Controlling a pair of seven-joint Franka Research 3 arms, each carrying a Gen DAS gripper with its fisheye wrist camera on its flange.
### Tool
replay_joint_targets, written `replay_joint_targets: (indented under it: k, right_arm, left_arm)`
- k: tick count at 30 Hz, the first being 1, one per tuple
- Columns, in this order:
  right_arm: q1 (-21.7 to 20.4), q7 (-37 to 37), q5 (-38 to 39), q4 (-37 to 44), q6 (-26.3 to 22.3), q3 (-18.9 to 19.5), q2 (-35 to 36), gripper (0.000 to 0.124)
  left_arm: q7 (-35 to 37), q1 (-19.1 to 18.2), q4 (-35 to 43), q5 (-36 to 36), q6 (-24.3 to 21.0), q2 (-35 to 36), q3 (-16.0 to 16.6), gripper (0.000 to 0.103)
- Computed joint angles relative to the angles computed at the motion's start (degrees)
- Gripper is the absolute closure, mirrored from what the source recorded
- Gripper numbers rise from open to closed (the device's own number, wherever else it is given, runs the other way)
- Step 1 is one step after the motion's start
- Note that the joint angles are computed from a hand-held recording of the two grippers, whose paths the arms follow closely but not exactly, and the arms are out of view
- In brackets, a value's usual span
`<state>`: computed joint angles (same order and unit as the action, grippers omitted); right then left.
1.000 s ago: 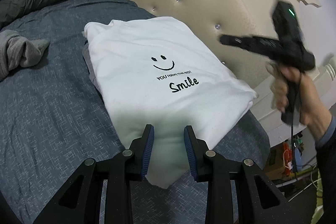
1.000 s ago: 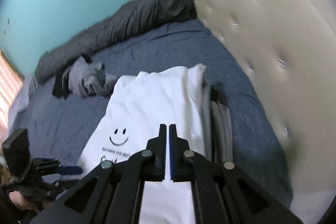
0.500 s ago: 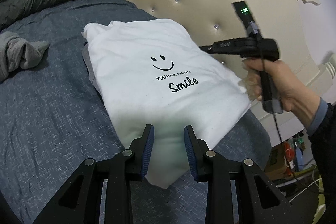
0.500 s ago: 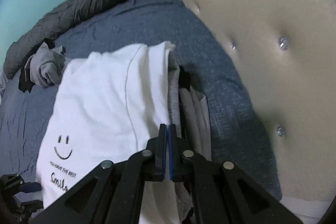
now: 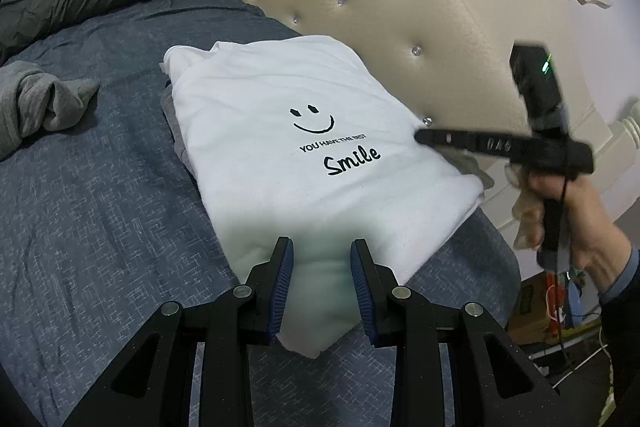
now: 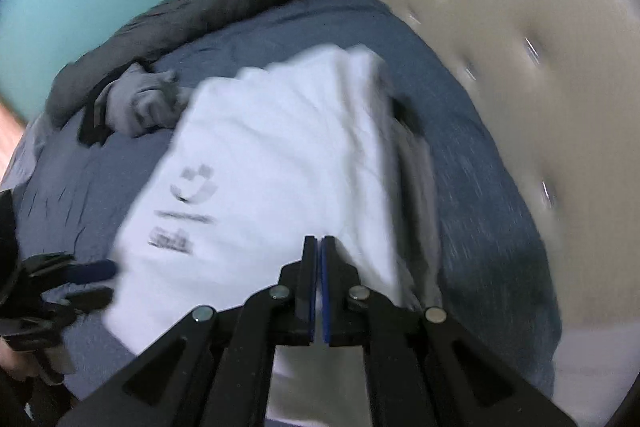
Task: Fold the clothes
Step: 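Open both grippers and smooth the shirt flat on the stack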
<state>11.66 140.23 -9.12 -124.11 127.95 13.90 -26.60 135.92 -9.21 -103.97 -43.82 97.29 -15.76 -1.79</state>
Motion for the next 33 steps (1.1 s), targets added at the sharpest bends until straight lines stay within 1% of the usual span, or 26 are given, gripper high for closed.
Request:
replay_joint_targets:
  k: [1,3,4,7,9,10,11,13,16,19,23,27,30,33]
  right_arm:
    - [-0.4,1.9,-0.4,-2.6,1.5,0.2,-2.1,0.124]
    - [-1.5,4.3,-1.7,-4.0,1.2,1.4,-4.0,0.124]
    - [-2.7,6.5,-3.2,-3.9,-0.3,2.7,-4.9,0.124]
    - [-4.1,11.0,-5.7,-4.2,-1.9,4.6,-7.1,0.123]
    - [-4.0,12.5,-6.5,-4.7,0.4,5.2,-8.0,0.123]
    - [-3.6,12.7,-6.6,-4.7,2.4,5.3,-8.2,0.123]
    - [-3.1,12.9,-6.3,-4.5,3.1,5.8,-8.1,0.123]
    - [-2.0,11.8,-5.9,-2.9,5.0,6.3,-5.9,0.123]
    - [0.0,10.2,-5.0,-1.0,5.8,6.6,-2.4,0.123]
    - [0.9,10.7,-5.9,-1.8,3.8,6.9,-2.3,0.123]
    - [0.1,14.5,-7.1,-5.6,0.2,7.0,-7.2,0.123]
    - [-0.5,15.9,-6.7,-7.8,-4.4,6.8,-11.0,0.123]
    - [-1.0,17.2,-6.2,-9.1,-6.2,7.0,-13.4,0.123]
    - [-1.3,18.5,-5.5,-10.1,-5.9,7.2,-15.3,0.123]
  left_arm:
    - [0.2,0.0,-0.2,-0.1,0.0,-0.2,0.1,0.071]
    - [0.3,0.1,-0.5,0.2,0.3,-0.6,0.1,0.071]
    - [0.3,0.1,-0.6,0.6,0.7,-0.7,-0.1,0.071]
    - [-0.5,0.1,-0.2,0.5,0.3,-0.3,0.2,0.070]
    - [-0.5,0.0,-0.6,0.8,0.8,-0.9,0.0,0.070]
    - [-0.5,0.0,-0.9,1.0,1.1,-1.2,-0.1,0.070]
    - [-0.6,-0.2,-1.0,1.1,1.2,-1.3,-0.1,0.070]
    - [-1.0,-0.3,-1.1,1.3,1.4,-1.5,-0.1,0.070]
    - [-1.2,-0.4,-1.3,1.5,1.3,-1.6,0.2,0.070]
    - [-1.1,-0.4,-1.7,1.7,1.2,-1.9,0.5,0.070]
    - [-1.6,-0.4,-2.1,2.2,1.6,-2.4,0.6,0.070]
    - [-2.7,-0.5,-2.4,2.7,1.9,-2.9,0.5,0.070]
    - [-3.7,-0.5,-2.5,3.3,1.9,-3.4,0.6,0.070]
    - [-4.5,-0.5,-2.4,4.5,1.6,-3.8,0.8,0.067]
